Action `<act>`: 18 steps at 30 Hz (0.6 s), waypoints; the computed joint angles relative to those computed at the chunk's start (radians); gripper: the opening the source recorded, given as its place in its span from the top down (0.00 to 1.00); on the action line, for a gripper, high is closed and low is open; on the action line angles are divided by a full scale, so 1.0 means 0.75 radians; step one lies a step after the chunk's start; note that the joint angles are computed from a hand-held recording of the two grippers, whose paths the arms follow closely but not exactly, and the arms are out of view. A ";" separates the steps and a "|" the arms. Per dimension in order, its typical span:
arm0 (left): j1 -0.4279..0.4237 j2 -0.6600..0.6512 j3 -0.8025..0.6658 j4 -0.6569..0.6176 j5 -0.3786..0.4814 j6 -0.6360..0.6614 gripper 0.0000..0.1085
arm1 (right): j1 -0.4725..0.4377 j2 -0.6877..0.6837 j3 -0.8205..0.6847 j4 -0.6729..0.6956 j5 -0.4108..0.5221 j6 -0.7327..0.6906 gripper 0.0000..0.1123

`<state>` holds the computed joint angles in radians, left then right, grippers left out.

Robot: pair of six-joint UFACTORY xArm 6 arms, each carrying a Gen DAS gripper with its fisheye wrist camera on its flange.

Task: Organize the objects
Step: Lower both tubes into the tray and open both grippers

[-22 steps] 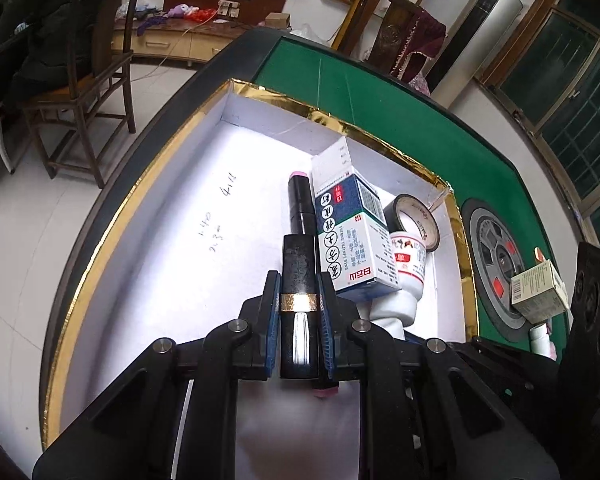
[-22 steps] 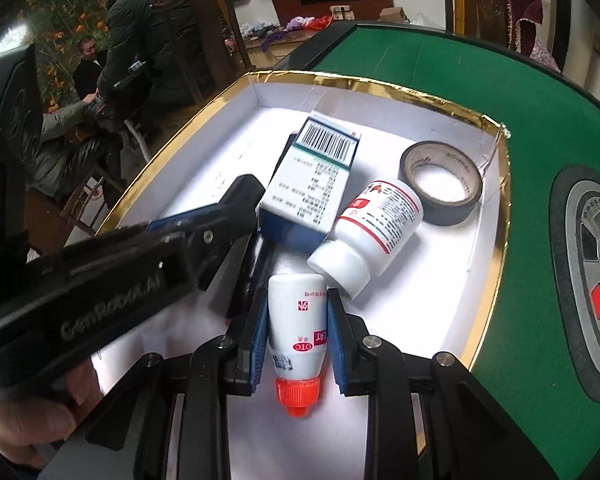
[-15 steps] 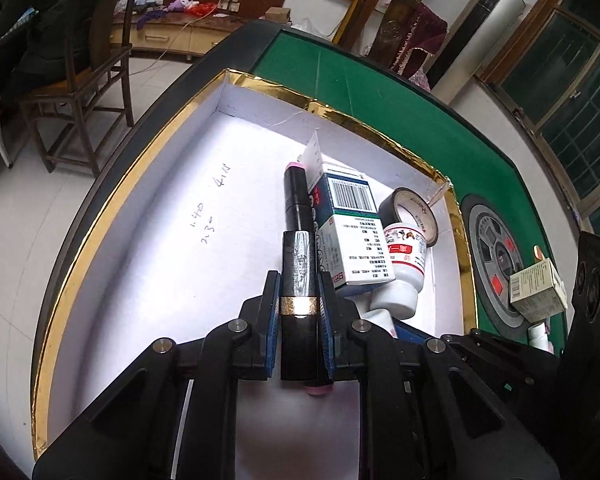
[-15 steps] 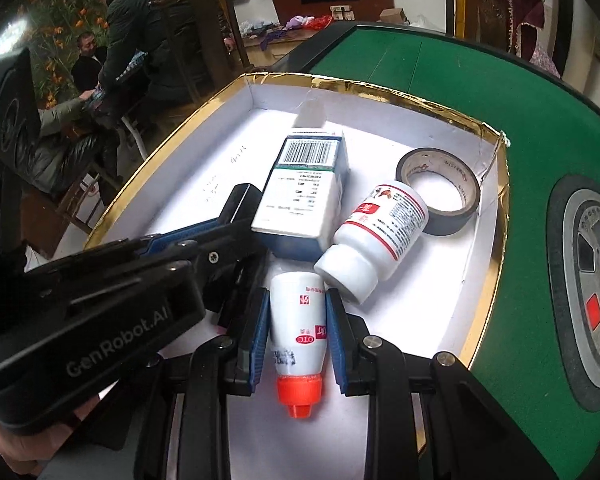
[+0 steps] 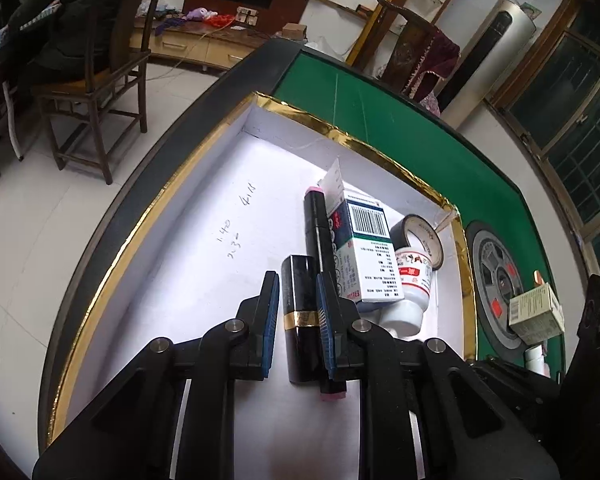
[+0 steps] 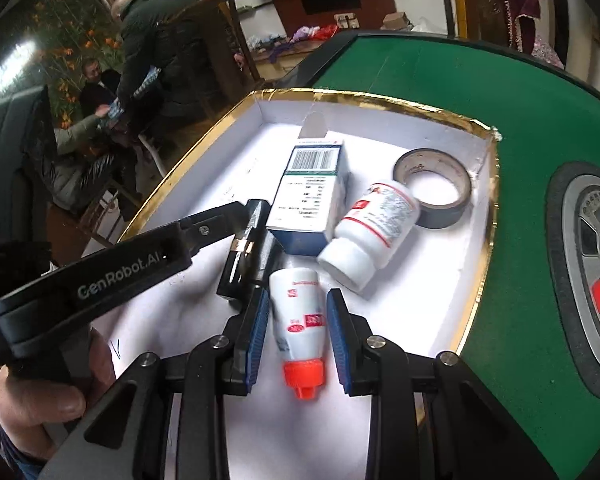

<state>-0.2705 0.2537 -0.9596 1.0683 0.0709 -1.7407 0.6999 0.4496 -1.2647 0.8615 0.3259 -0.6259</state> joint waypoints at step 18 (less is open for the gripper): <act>-0.027 0.008 -0.011 -0.018 0.021 0.036 0.84 | -0.060 -0.078 0.094 0.107 0.040 -0.034 0.71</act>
